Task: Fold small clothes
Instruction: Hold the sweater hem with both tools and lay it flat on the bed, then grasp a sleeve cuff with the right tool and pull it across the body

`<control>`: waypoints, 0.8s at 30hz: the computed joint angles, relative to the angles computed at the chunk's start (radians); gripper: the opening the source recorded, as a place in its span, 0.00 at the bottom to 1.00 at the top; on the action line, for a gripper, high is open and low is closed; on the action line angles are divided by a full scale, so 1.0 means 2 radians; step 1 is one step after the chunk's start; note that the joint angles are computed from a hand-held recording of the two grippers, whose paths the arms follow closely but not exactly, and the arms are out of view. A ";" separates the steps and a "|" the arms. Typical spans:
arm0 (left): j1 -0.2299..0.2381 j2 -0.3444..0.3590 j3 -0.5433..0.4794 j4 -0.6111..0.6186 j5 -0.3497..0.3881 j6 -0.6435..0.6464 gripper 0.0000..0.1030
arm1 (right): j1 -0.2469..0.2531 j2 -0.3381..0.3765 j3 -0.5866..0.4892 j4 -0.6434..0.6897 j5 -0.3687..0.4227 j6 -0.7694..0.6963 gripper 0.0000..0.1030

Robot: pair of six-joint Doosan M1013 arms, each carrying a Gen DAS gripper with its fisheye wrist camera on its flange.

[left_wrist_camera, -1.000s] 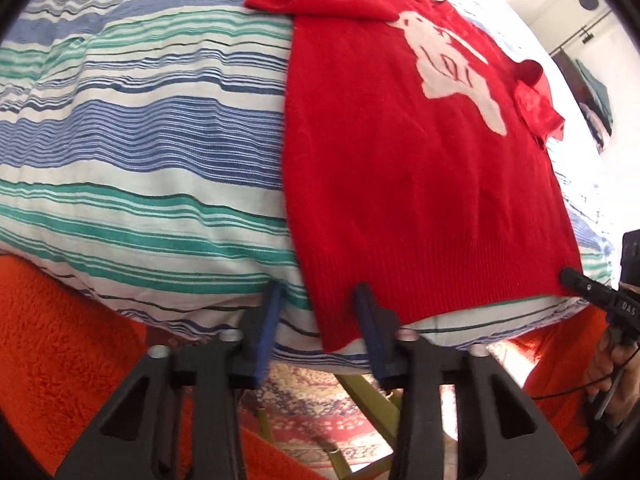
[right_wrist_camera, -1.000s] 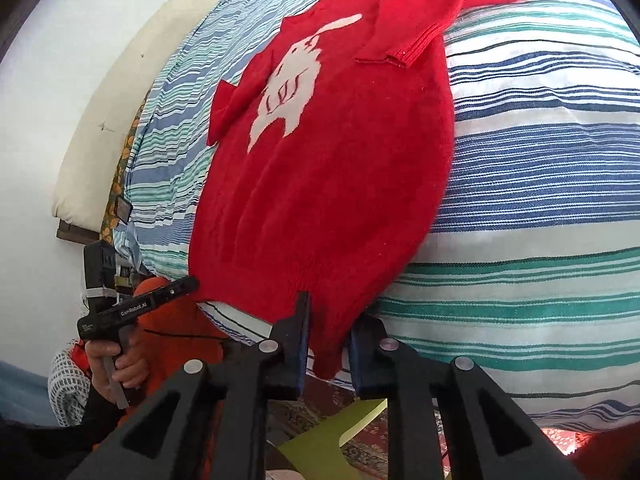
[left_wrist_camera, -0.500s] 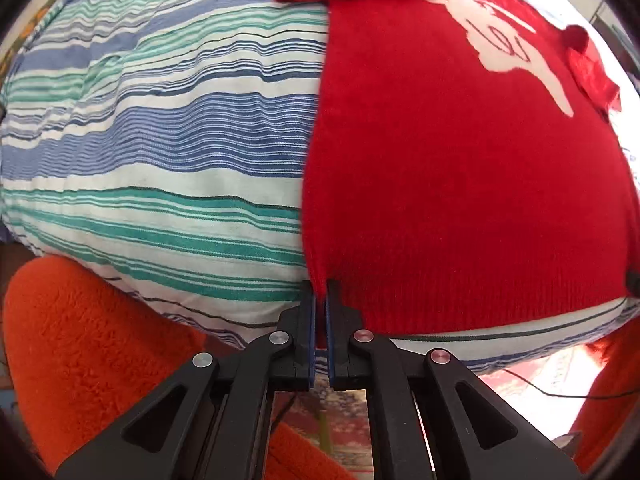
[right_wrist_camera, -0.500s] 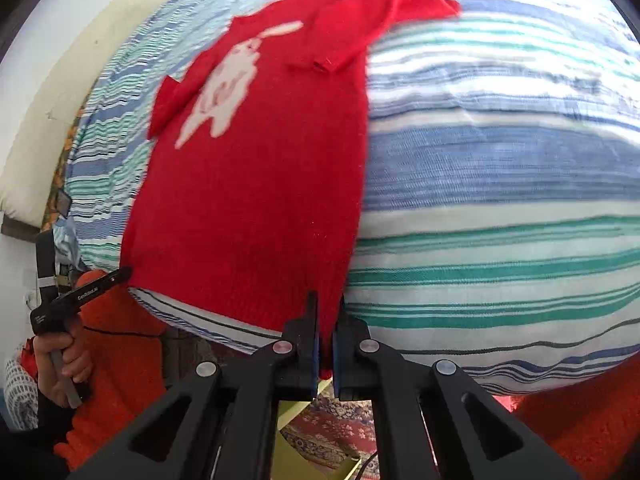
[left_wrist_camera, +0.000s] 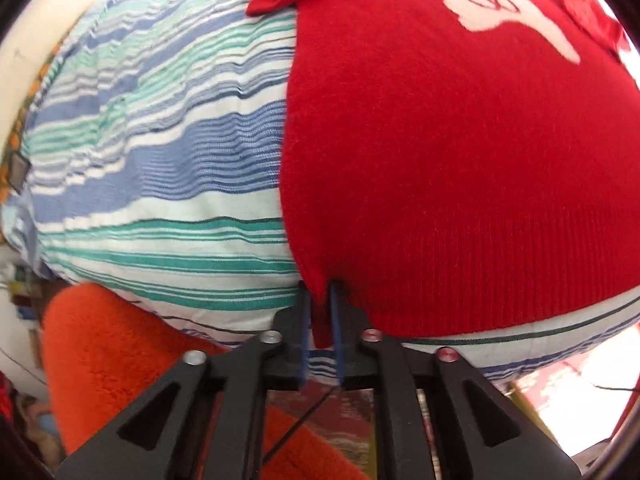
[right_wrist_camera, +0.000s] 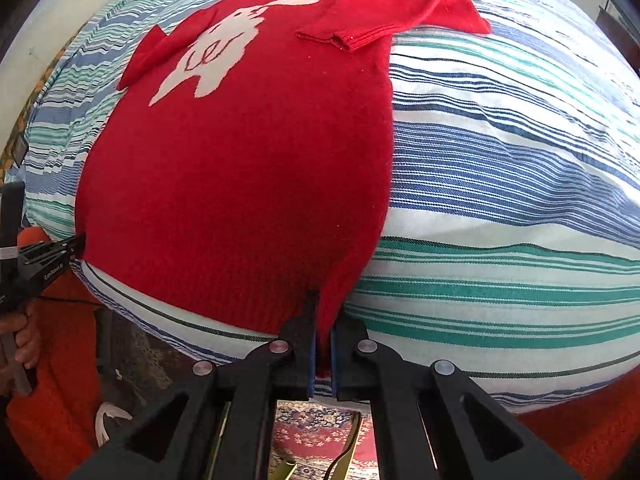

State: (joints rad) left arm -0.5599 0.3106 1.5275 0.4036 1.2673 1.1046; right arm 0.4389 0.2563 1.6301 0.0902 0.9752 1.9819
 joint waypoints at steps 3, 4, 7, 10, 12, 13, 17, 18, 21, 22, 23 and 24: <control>-0.015 0.004 -0.004 0.072 0.037 -0.025 0.82 | -0.006 -0.005 0.000 0.018 0.006 -0.008 0.16; -0.012 -0.001 -0.003 0.070 0.035 -0.027 0.89 | -0.011 -0.008 0.001 0.032 0.010 -0.012 0.32; 0.012 -0.028 0.002 0.011 0.025 -0.036 0.89 | -0.027 -0.025 0.011 0.053 0.029 -0.009 0.60; 0.029 -0.049 0.008 -0.005 0.000 -0.085 0.88 | -0.023 -0.042 0.005 -0.047 0.051 0.020 0.60; 0.035 -0.051 0.005 -0.012 -0.011 -0.115 0.88 | -0.009 -0.045 -0.007 -0.149 0.050 0.020 0.60; 0.042 -0.054 0.007 -0.017 -0.020 -0.125 0.88 | -0.008 -0.043 -0.014 -0.170 0.038 -0.002 0.60; 0.036 -0.055 0.007 -0.014 -0.029 -0.167 0.88 | -0.007 -0.021 -0.036 -0.161 -0.075 -0.175 0.60; 0.035 -0.056 0.006 -0.012 -0.029 -0.169 0.88 | -0.006 -0.009 -0.044 -0.153 -0.094 -0.223 0.60; 0.033 -0.058 0.009 0.002 -0.024 -0.177 0.88 | -0.002 0.043 -0.085 -0.145 -0.089 -0.295 0.60; 0.042 -0.057 0.009 0.003 -0.023 -0.170 0.88 | -0.006 0.061 -0.099 -0.130 -0.082 -0.309 0.60; 0.040 -0.059 0.010 0.004 -0.016 -0.173 0.88 | -0.009 0.080 -0.114 -0.117 -0.070 -0.318 0.59; 0.040 -0.060 0.011 0.002 -0.009 -0.175 0.88 | -0.013 0.093 -0.121 -0.115 -0.060 -0.315 0.57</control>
